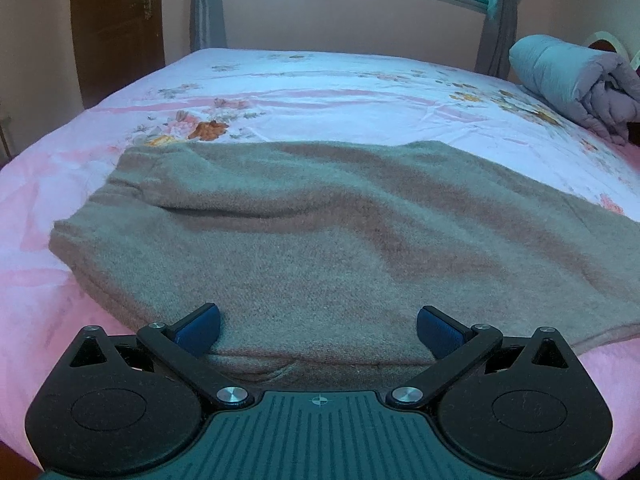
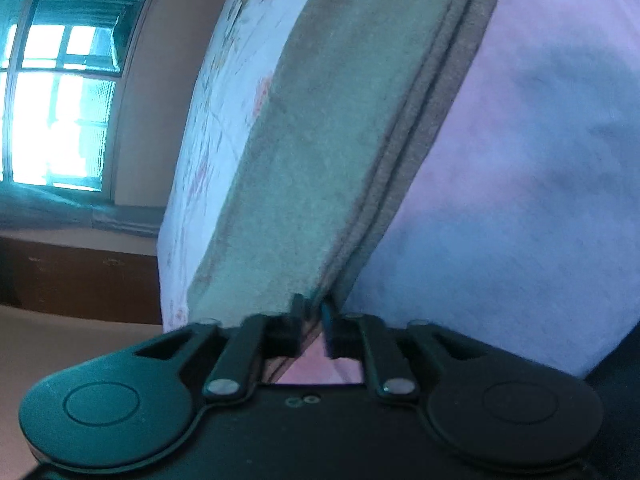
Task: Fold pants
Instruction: 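Lower the hems onto the pants and open the right tool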
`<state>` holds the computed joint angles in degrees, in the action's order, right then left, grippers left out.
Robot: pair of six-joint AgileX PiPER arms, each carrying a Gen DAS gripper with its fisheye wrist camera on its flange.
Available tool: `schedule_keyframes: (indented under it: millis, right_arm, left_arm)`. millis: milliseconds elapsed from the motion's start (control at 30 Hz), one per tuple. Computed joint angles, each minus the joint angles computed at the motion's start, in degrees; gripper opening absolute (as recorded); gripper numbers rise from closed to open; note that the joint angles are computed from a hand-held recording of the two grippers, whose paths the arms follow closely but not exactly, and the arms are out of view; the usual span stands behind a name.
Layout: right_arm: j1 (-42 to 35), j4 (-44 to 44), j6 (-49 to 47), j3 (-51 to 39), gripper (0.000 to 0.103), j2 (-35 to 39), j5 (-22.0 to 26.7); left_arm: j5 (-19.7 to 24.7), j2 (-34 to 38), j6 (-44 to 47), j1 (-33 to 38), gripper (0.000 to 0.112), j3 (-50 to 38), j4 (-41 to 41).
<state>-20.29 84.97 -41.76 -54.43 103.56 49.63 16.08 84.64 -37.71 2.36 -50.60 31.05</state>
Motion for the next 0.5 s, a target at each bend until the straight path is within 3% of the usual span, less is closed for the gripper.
schedule_keyframes:
  millis: [100,167,333,400,500]
  right_arm:
    - [-5.4,5.2,-8.1,4.4,0.014,-5.3,0.6]
    - [-10.3,4.9,-8.0,4.8,0.014,-6.3,0.6]
    - [-16.5,5.7,-5.8,1.7,0.013,-2.0,2.0]
    - [-16.2,6.6,-5.7,0.8,0.013,-1.0,1.3]
    - [-14.9,7.8,-5.7,-1.2,0.013,1.2,-0.1]
  left_arm:
    - [-0.5,-2.6,3.1,-1.0,0.103,0.7,-4.9]
    - [-1.2,-2.7,4.6,-2.6,0.103,0.6,-6.7]
    - [0.8,3.0,-7.8,-10.5,0.103,-3.5,7.5]
    - [4.1,7.0,-7.7,-12.3,0.103,-6.4,8.3]
    - [4.1,8.7,-8.7,-12.5,0.103,-7.4,9.6]
